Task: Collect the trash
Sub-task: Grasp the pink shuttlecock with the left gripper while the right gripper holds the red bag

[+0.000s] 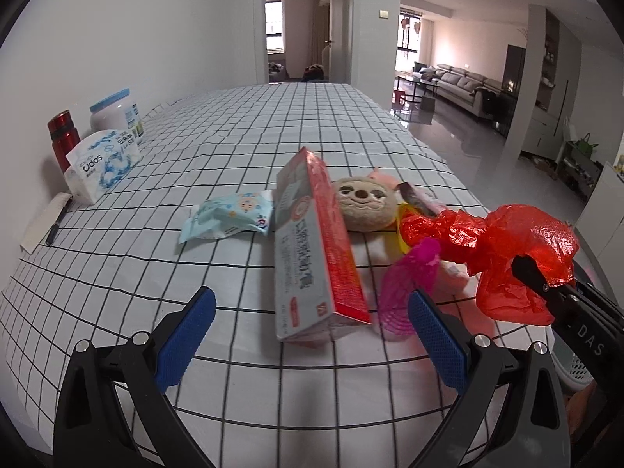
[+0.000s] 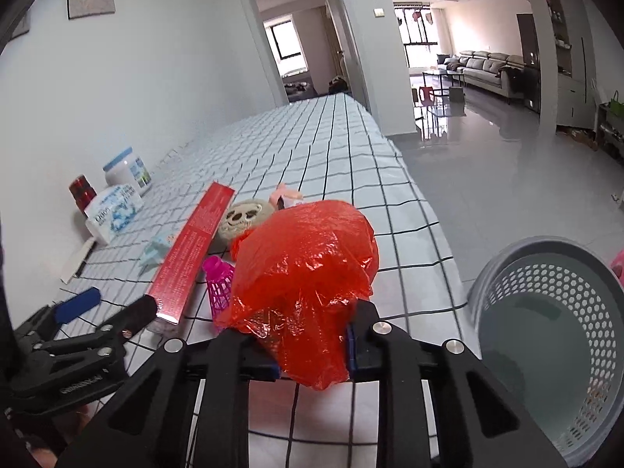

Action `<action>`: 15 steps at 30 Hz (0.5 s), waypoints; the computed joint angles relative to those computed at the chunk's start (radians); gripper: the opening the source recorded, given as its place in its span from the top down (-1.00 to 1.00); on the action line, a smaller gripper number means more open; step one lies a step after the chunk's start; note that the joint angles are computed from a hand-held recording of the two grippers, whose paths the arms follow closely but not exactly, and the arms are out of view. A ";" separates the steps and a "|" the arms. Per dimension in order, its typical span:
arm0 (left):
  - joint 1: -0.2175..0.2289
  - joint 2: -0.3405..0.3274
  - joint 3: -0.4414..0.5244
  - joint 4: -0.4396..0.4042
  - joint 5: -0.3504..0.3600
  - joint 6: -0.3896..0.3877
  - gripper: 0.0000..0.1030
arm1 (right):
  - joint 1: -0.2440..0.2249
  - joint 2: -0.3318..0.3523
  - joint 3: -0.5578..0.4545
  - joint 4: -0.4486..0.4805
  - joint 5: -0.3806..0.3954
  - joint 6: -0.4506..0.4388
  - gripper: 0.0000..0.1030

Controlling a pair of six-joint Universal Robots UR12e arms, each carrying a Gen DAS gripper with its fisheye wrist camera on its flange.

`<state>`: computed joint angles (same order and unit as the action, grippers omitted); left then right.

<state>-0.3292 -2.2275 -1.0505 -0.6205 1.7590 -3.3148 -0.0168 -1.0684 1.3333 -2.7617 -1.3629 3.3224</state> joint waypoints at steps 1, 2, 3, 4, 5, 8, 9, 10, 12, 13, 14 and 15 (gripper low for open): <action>-0.002 -0.002 0.003 -0.002 -0.007 0.002 -0.88 | -0.002 -0.005 0.009 -0.013 0.002 0.007 0.58; -0.004 -0.004 0.006 -0.003 -0.015 0.003 -0.88 | -0.006 -0.012 0.019 -0.027 0.002 0.015 0.58; -0.006 -0.006 0.008 -0.004 -0.019 0.004 -0.88 | -0.009 -0.016 0.027 -0.038 0.001 0.023 0.58; -0.008 -0.009 0.012 -0.006 -0.024 0.005 -0.88 | -0.014 -0.023 0.038 -0.052 -0.001 0.034 0.58; -0.010 -0.012 0.016 -0.009 -0.030 0.007 -0.88 | -0.016 -0.027 0.043 -0.059 -0.003 0.042 0.58; -0.015 -0.028 0.039 -0.024 -0.043 0.009 -0.88 | -0.030 -0.041 0.068 -0.082 -0.014 0.070 0.58; -0.017 -0.036 0.050 -0.030 -0.046 0.007 -0.88 | -0.033 -0.045 0.074 -0.086 -0.020 0.077 0.58; -0.018 -0.042 0.060 -0.035 -0.047 0.004 -0.88 | -0.037 -0.049 0.080 -0.089 -0.024 0.083 0.58; -0.022 -0.059 0.085 -0.049 -0.049 -0.003 -0.88 | -0.046 -0.057 0.096 -0.095 -0.026 0.101 0.58; -0.023 -0.067 0.096 -0.053 -0.048 -0.005 -0.88 | -0.049 -0.059 0.100 -0.097 -0.025 0.107 0.58; -0.025 -0.074 0.106 -0.056 -0.043 -0.009 -0.88 | -0.053 -0.062 0.106 -0.099 -0.024 0.113 0.58; -0.028 -0.085 0.121 -0.063 -0.031 -0.015 -0.88 | -0.057 -0.064 0.111 -0.101 -0.022 0.118 0.58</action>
<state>-0.3574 -2.3121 -0.9295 -0.6832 1.7277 -3.3296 -0.0733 -1.1328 1.4441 -2.8623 -1.3848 3.4401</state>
